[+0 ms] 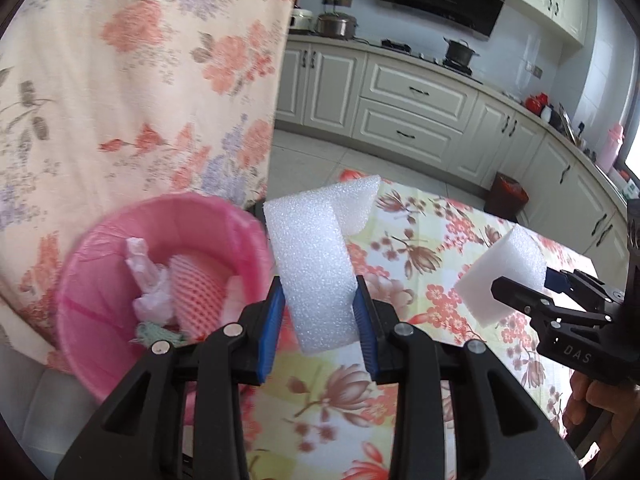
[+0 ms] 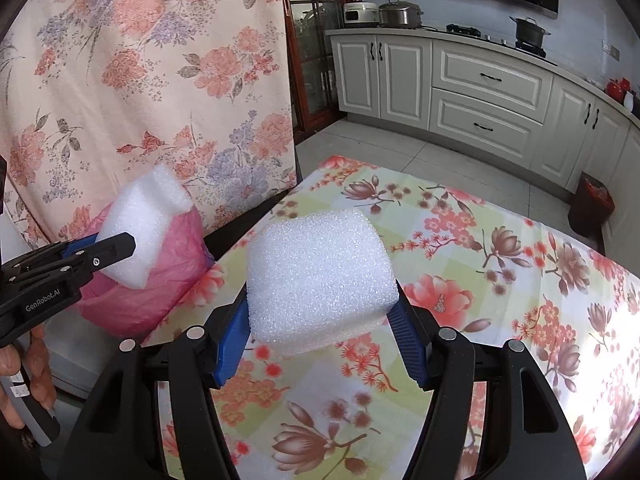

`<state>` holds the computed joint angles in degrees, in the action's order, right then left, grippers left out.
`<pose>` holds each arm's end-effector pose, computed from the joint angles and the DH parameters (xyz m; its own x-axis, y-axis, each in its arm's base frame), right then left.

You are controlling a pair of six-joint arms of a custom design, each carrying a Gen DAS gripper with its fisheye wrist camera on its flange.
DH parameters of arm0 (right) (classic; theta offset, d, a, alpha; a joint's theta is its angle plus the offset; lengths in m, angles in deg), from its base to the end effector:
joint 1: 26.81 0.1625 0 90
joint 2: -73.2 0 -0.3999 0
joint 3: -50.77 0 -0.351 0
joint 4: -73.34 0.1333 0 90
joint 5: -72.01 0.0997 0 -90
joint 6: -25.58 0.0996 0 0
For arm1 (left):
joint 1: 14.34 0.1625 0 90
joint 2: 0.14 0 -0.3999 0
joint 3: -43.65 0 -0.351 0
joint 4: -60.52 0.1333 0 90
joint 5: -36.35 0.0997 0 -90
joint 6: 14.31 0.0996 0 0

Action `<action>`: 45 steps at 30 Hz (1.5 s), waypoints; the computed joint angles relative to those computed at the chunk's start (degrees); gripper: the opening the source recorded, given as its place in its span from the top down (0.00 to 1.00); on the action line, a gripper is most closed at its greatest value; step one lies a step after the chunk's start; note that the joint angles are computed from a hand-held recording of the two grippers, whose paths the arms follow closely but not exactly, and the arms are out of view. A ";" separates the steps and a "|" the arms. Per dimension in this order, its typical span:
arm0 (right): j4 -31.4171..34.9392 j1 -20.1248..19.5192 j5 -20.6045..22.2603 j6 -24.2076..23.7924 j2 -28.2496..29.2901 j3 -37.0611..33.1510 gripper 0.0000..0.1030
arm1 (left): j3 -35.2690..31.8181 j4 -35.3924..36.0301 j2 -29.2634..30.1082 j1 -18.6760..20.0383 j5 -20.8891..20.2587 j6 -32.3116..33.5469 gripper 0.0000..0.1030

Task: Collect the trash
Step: 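Carry both foam blocks over the wastebasket and open both grippers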

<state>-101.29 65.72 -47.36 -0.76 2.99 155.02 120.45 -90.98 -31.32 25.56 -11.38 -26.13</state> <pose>0.1089 -0.5523 0.3642 -0.7828 0.0234 0.6219 -0.4188 0.7193 -0.5543 -0.4114 -0.6050 0.0751 -0.7539 0.3137 -0.5772 0.5961 0.6960 -0.4003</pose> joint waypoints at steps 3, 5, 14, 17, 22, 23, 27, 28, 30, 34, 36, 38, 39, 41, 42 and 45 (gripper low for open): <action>0.32 1.82 -0.40 -0.15 1.13 -0.92 0.40 | 3.11 -1.92 -3.08 0.22 1.74 -0.39 0.68; 0.53 3.02 -0.69 -0.32 2.04 -1.69 0.40 | 4.67 -2.78 -4.74 0.44 2.84 -0.65 0.68; 3.00 6.64 -0.94 -0.28 6.12 -5.74 0.40 | 9.64 -5.49 -9.93 1.87 5.55 -1.74 0.68; 3.88 7.47 -1.05 -0.06 7.68 -7.24 0.40 | 10.56 -6.26 -10.90 2.39 5.83 -1.71 0.68; 5.19 8.65 -1.02 -0.09 10.12 -9.40 0.40 | 11.70 -7.21 -12.17 3.23 6.17 -1.60 0.68; 5.46 8.86 -1.03 -0.09 10.58 -9.81 0.40 | 11.76 -7.25 -12.28 3.43 6.18 -1.62 0.68; 6.72 9.60 -0.86 0.13 12.78 -11.88 0.40 | 12.35 -7.35 -12.92 4.05 6.13 -1.94 0.68; 7.07 9.77 -0.79 0.14 13.37 -12.46 0.40 | 12.43 -7.35 -13.05 4.23 6.14 -2.01 0.68; 7.74 10.00 -0.55 0.19 14.37 -13.41 0.40 | 12.53 -7.32 -13.31 4.61 6.01 -2.03 0.68; 9.04 10.52 -0.46 0.07 16.63 -15.57 0.40 | 12.48 -7.28 -13.58 5.24 5.67 -1.86 0.68; 9.46 10.73 -0.28 0.06 17.54 -16.34 0.40 | 12.35 -7.27 -13.62 5.52 5.55 -1.73 0.68; 9.97 10.89 -0.14 0.09 18.44 -17.20 0.40 | 12.12 -7.17 -13.62 5.83 5.50 -1.64 0.68; 10.28 10.95 -0.07 0.15 18.89 -17.68 0.40 | 12.03 -7.07 -13.65 5.95 5.59 -1.64 0.67; 10.93 11.01 0.29 0.32 19.68 -18.56 0.40 | 12.12 -6.99 -13.86 6.11 5.69 -1.71 0.67; 11.18 11.04 0.45 0.36 20.02 -18.94 0.40 | 12.07 -6.94 -13.88 6.17 5.77 -1.67 0.68; 11.85 11.06 0.78 0.44 20.86 -19.89 0.40 | 11.83 -6.80 -13.84 6.42 5.89 -1.60 0.67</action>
